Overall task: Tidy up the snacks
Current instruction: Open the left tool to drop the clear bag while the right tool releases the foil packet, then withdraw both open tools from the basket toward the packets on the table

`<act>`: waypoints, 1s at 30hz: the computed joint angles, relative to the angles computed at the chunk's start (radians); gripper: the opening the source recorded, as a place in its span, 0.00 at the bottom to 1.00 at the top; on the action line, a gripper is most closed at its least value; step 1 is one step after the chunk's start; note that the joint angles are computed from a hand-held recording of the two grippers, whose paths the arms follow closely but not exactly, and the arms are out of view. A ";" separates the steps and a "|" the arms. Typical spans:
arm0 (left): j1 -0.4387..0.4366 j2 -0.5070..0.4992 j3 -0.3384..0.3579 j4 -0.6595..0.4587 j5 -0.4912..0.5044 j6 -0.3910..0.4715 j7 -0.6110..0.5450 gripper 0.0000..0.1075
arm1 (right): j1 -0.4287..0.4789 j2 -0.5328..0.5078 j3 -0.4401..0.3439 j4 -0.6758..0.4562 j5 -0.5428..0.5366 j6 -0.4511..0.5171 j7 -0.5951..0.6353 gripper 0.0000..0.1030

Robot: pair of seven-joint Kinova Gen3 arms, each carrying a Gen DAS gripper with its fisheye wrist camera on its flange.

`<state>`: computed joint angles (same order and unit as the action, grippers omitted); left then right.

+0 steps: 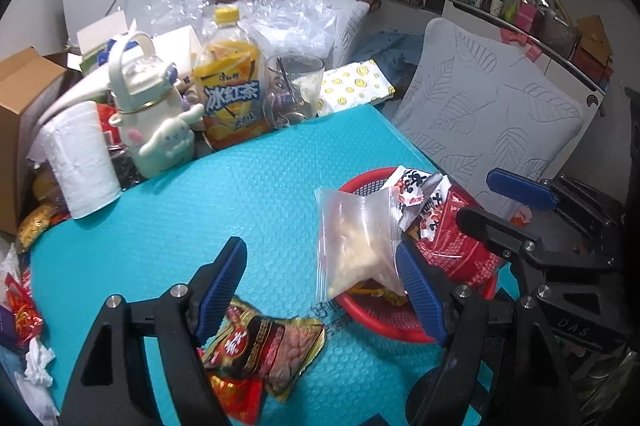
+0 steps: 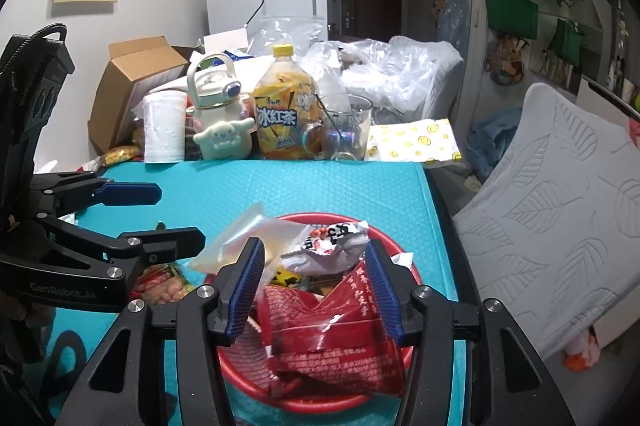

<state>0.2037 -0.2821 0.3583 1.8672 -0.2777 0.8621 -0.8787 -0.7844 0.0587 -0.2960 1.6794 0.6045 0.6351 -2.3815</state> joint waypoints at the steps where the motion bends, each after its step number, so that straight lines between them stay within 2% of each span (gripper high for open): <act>1: -0.003 -0.015 0.011 -0.002 -0.009 0.013 0.012 0.71 | -0.004 -0.005 -0.002 0.000 0.003 0.004 -0.005 0.51; 13: -0.073 -0.189 0.106 -0.039 -0.013 0.133 0.025 0.71 | -0.039 -0.084 -0.098 -0.014 0.122 0.089 -0.129 0.51; 25: -0.185 -0.379 0.154 -0.066 0.099 0.245 -0.079 0.71 | -0.073 -0.137 -0.223 -0.017 0.218 0.173 -0.220 0.54; 30: -0.224 -0.447 0.147 -0.063 0.153 0.285 -0.136 0.71 | -0.092 -0.143 -0.260 -0.010 0.240 0.186 -0.256 0.54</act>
<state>-0.0204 -0.7296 0.5048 1.8041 -0.1248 1.1474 -1.0148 -0.8767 -0.0846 -0.5564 1.6698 0.8447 0.8215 -2.6379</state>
